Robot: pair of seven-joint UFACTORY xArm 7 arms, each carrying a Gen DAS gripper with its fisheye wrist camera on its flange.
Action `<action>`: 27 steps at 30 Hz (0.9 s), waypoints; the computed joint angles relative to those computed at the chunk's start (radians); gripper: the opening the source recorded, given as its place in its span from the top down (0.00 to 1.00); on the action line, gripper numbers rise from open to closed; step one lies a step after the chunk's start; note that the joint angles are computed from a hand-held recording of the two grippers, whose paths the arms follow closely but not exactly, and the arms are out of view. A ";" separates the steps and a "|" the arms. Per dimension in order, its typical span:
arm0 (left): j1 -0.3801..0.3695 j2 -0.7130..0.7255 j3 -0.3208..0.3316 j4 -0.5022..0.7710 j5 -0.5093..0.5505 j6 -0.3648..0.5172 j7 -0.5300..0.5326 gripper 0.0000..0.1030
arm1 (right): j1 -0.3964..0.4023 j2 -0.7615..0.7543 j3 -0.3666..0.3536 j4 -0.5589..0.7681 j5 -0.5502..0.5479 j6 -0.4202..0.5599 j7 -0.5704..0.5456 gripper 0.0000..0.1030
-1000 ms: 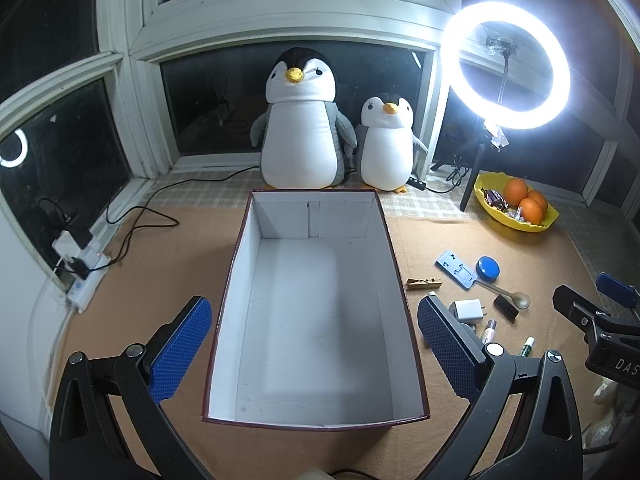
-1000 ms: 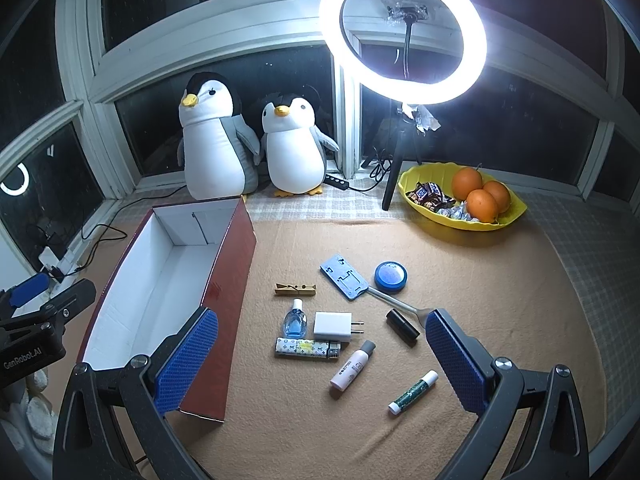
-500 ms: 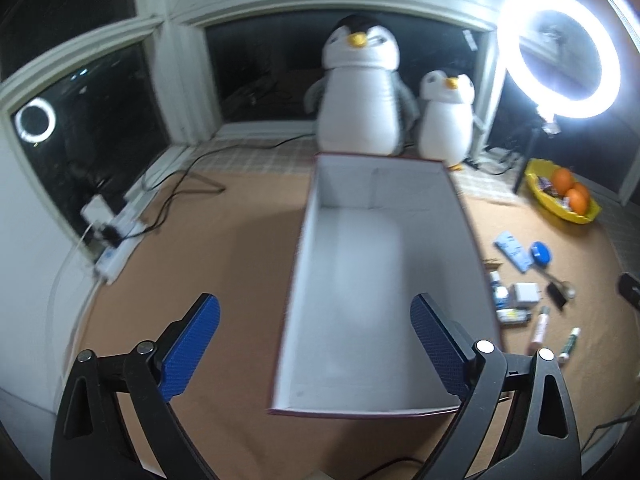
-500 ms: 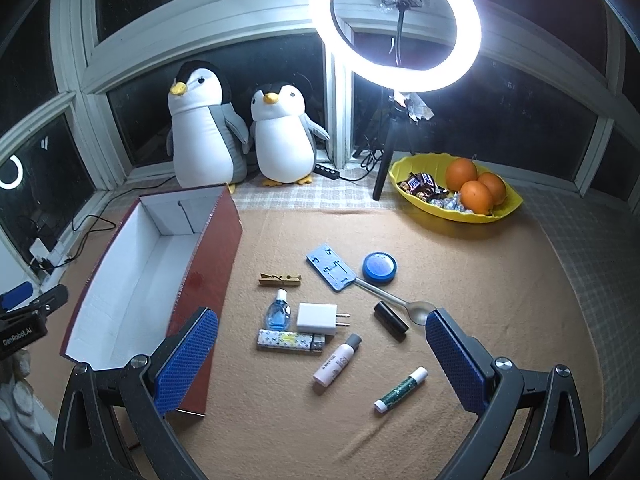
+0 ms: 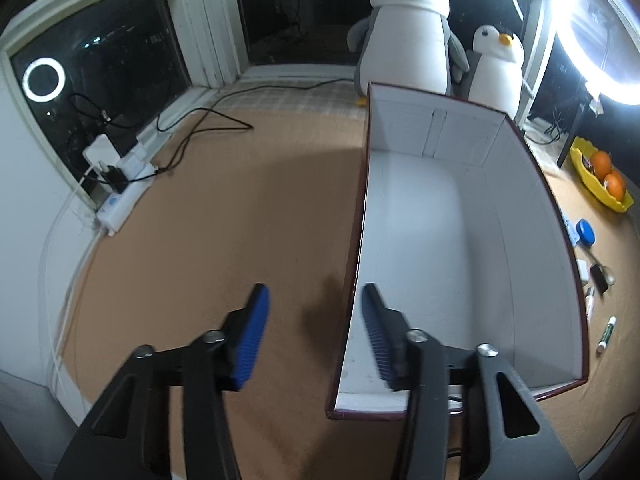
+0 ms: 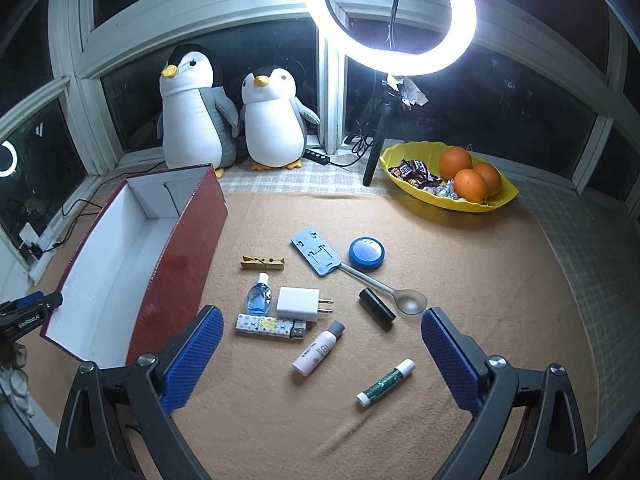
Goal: Organize rigid objects
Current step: 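Clamp the box wall with the left tool while the right tool approaches the black cap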
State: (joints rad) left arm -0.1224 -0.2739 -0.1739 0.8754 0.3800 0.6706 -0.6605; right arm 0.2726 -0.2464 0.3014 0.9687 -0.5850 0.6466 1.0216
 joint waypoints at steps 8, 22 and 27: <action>-0.007 0.023 0.005 0.000 0.003 -0.011 0.016 0.75 | -0.007 -0.015 -0.025 -0.033 0.065 -0.004 -0.030 0.24; -0.019 0.052 0.012 0.001 -0.016 -0.028 0.032 0.92 | -0.061 -0.039 -0.092 -0.146 0.210 -0.051 -0.105 0.45; -0.021 0.058 0.016 0.003 -0.022 -0.026 0.037 0.92 | -0.068 0.001 -0.136 -0.157 0.313 -0.074 -0.203 0.57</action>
State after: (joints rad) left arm -0.1435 -0.2155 -0.1579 0.8780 0.3581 0.6442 -0.6237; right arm 0.2042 -0.2455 0.1652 0.8113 -0.2716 0.5725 0.8187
